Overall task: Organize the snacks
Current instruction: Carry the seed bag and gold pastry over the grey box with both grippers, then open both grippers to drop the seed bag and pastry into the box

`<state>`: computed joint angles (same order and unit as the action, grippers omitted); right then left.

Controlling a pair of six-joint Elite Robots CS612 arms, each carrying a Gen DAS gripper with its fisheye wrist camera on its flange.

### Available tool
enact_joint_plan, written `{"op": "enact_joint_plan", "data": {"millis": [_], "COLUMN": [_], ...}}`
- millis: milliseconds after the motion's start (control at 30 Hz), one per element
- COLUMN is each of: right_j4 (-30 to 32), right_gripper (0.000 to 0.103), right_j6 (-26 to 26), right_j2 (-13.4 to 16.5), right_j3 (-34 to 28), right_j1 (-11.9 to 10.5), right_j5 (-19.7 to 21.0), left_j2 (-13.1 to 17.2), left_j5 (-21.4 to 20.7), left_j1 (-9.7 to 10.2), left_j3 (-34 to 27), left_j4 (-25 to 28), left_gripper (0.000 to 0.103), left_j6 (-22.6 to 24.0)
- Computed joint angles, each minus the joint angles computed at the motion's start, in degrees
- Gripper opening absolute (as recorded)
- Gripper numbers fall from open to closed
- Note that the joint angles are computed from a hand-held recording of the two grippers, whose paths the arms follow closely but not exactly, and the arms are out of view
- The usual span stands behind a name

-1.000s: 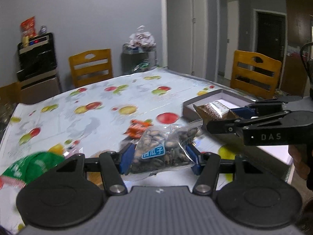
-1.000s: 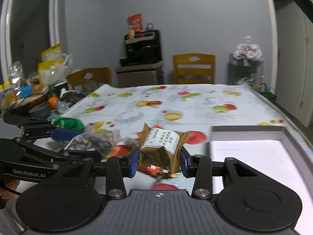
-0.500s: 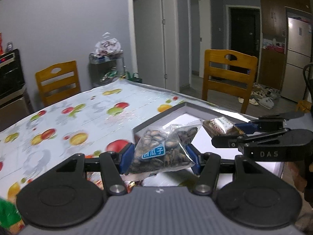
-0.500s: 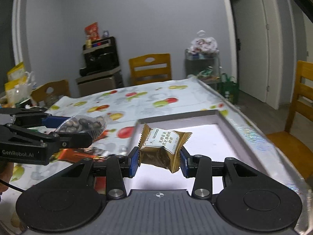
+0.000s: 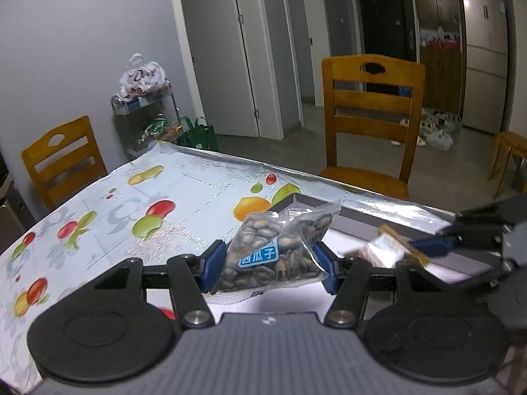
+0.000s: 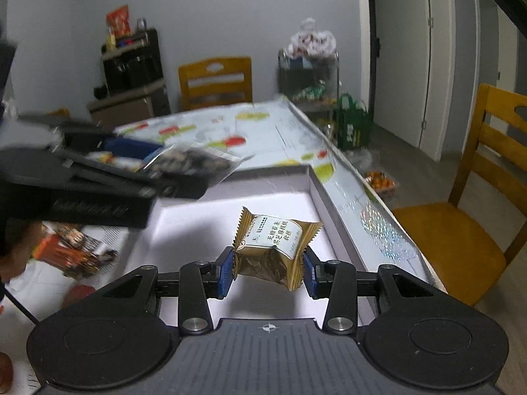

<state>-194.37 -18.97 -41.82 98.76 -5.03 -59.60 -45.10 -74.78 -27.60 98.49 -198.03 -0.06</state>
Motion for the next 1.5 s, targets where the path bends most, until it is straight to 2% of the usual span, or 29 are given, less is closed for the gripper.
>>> {"op": "enact_joint_plan", "data": {"millis": [233,433,700,1100,1233,1500], "right_j4": [2.9,6.2,12.1,14.1,15.0,15.3], "right_gripper": [0.043,0.043,0.043,0.043,0.044,0.050], "right_j6": [-1.1,-3.7,-4.6,-3.7,-3.9,-2.4], "right_j2": [-0.5,-0.9,-0.7,-0.2,0.0,0.2], "right_j3": [-0.5,-1.6,-4.0,-5.3,-5.7,-6.0], "right_j1": [0.3,0.5,1.6,2.1,2.3,2.2], "right_j5": [-2.0,-2.5,-4.1,-5.9,-6.3,-6.0], "left_j2": [3.2,4.0,4.7,5.8,5.9,6.1], "left_j5": [-0.9,-1.2,-2.8,-4.0,-5.8,-6.6], "left_j1": [0.52,0.69,1.35,1.80,2.14,2.49], "left_j3": [-6.1,-7.4,-8.7,-10.5,-11.1,-11.3], "left_j4": [6.8,7.2,9.9,12.4,14.2,14.7], "left_gripper": [0.057,0.057,0.057,0.057,0.057,0.061], "left_j6": [0.7,1.1,-0.2,-0.2,-1.1,-2.6]}}
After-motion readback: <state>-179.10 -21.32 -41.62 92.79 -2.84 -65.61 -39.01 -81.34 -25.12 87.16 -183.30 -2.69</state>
